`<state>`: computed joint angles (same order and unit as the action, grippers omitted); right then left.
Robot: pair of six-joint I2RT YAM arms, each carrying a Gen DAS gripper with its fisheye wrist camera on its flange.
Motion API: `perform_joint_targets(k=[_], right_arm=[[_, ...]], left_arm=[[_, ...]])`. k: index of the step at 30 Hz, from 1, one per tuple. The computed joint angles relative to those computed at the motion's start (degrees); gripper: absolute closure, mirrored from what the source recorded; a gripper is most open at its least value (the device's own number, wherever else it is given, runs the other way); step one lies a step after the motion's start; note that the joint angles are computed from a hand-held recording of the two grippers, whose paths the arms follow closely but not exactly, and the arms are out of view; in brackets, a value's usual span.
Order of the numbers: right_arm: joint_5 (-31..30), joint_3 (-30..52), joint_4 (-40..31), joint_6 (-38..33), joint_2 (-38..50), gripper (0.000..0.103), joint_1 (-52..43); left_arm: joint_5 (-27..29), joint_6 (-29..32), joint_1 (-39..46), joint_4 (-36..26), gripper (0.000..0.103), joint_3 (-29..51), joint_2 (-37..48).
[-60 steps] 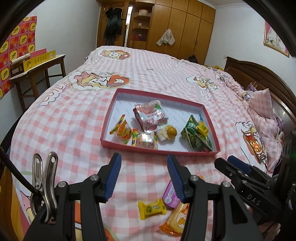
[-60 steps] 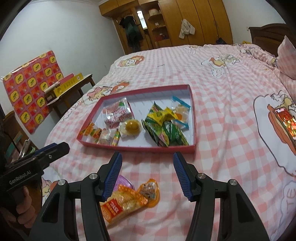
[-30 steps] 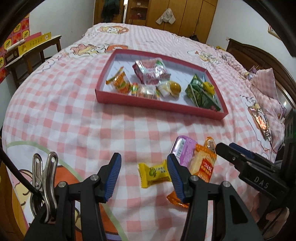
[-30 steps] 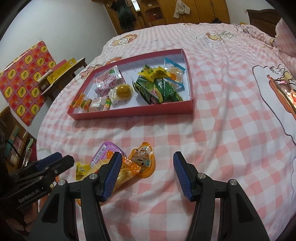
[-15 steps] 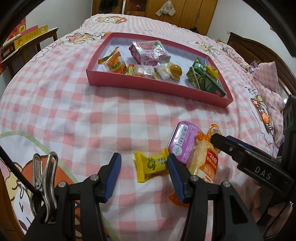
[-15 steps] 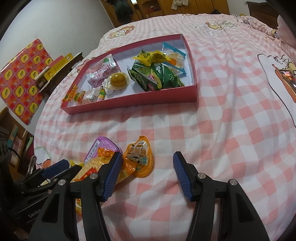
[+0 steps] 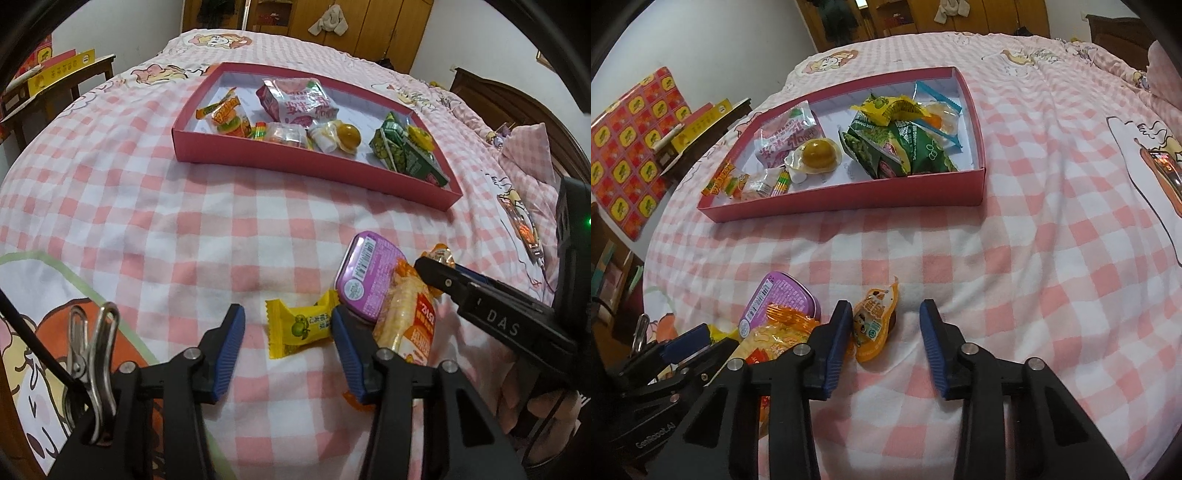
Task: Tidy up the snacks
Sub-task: 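Grasp the orange jelly pouch with the right gripper while the left grasps the yellow candy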
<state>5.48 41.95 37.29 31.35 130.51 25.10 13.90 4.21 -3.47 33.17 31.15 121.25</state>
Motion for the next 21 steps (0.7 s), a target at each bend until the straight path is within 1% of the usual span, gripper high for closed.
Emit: perform_joint_targets(k=[2,4,6,7,9,14,21], right_arm=[[0.15,-0.11,0.58,0.08,0.20,0.069,0.05],[0.15,-0.66,1.69,0.19,0.30,0.074,-0.03],[0.15,-1.04,2.55,0.24,0.40,0.077,-0.12],[0.14,-1.26,2.99,0.23,0.50,0.077,-0.14],[-0.10,-1.62,3.48,0.18,0.38,0.077,-0.30],[-0.82,-2.94,4.58,-0.05,-0.54,0.078,-0.97],[0.30,-4.68,5.49,-0.93,-3.03,0.078,-0.90]], left_arm=[[0.04,0.77,0.12,0.81,0.056,-0.72,-0.05],[-0.20,1.04,-0.07,1.54,0.060,-1.33,-0.08],[-0.74,1.21,-0.34,2.31,0.067,-1.81,-0.06],[-0.93,1.37,-0.39,2.71,0.068,-2.05,-0.10],[-0.90,1.54,-0.39,2.74,0.074,-2.21,-0.32],[0.06,1.38,0.55,2.37,0.077,-2.53,-1.47],[1.47,1.03,2.66,1.86,0.077,-3.29,-5.20]])
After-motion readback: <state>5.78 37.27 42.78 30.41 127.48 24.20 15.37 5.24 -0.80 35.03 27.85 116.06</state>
